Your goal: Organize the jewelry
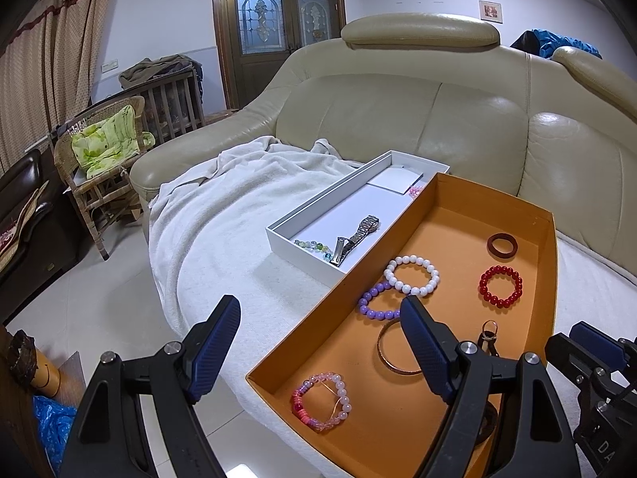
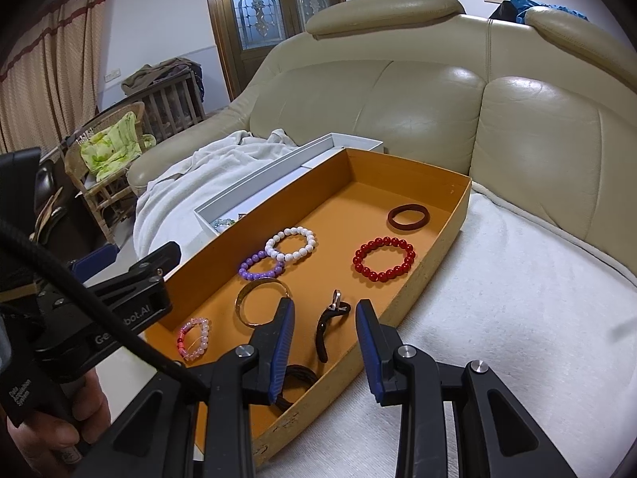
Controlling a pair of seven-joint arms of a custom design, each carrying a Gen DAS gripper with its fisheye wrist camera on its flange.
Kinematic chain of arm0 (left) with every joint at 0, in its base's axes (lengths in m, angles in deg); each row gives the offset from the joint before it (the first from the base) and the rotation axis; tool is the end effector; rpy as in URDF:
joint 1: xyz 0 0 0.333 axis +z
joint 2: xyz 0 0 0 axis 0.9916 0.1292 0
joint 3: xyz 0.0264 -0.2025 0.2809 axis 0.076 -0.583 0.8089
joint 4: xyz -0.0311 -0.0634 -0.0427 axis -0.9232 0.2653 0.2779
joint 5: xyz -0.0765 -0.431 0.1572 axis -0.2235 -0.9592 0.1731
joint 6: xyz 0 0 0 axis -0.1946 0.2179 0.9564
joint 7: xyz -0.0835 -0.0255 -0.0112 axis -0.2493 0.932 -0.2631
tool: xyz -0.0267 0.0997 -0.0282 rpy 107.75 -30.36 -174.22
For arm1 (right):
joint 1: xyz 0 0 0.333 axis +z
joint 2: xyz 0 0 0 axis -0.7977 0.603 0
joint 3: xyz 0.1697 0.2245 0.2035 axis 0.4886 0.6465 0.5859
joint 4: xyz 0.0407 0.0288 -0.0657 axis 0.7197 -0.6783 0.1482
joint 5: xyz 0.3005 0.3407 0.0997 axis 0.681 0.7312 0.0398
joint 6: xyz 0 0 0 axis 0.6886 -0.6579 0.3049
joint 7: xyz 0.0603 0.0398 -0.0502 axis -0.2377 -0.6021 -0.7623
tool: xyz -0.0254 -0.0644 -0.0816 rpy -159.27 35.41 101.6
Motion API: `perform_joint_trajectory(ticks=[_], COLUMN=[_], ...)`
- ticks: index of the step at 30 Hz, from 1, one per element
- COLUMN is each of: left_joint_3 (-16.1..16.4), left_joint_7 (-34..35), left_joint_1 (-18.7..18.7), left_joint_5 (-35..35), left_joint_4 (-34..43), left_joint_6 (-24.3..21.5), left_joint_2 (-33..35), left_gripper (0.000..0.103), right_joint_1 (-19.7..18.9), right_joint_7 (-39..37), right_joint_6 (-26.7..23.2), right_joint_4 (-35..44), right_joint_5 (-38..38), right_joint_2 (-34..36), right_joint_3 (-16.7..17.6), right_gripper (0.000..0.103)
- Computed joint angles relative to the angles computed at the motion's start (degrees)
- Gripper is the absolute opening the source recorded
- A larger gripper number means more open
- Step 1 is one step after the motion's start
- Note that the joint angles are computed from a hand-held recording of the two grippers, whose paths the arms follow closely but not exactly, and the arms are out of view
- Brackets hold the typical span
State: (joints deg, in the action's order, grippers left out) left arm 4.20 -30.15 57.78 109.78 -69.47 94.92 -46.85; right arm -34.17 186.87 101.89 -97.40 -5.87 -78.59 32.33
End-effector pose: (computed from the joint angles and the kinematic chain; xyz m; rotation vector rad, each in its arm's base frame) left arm 0.4102 -0.4416 0.5765 -1.7755 1.5071 -0.6606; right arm 0.3894 0.3749 0.5969 -1.8260 1.5121 -0.5137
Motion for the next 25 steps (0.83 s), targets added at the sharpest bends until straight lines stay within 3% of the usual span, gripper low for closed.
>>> perform_joint_trajectory(ticks=[16, 20, 25], left_joint_3=[0.1, -0.2, -0.4], left_joint_7=[0.7, 0.5, 1.8], left_joint_1=[0.2, 0.1, -0.7], left_joint_5=[-0.5, 0.3, 1.0], left_joint_4=[0.0, -0.1, 1.7], left_joint_6=[-0.8, 0.8, 7.1], left_joint_2=[-0.4, -0.6, 1.3], left_gripper=[0.083, 0.083, 0.083], right_joint_1=[0.4, 0.5, -0.4], right_joint_7=[0.0, -0.3, -0.8], right_joint_6=[0.8, 0.4, -0.8], right_joint_4=[0.9, 0.5, -2.7], right_joint_5=[-0.4, -0.4, 0.4], right_joint_2=[1.4, 0.9, -3.2], right_joint_3=[-0.1, -0.4, -1.6], right_gripper=[0.036, 0.036, 0.036])
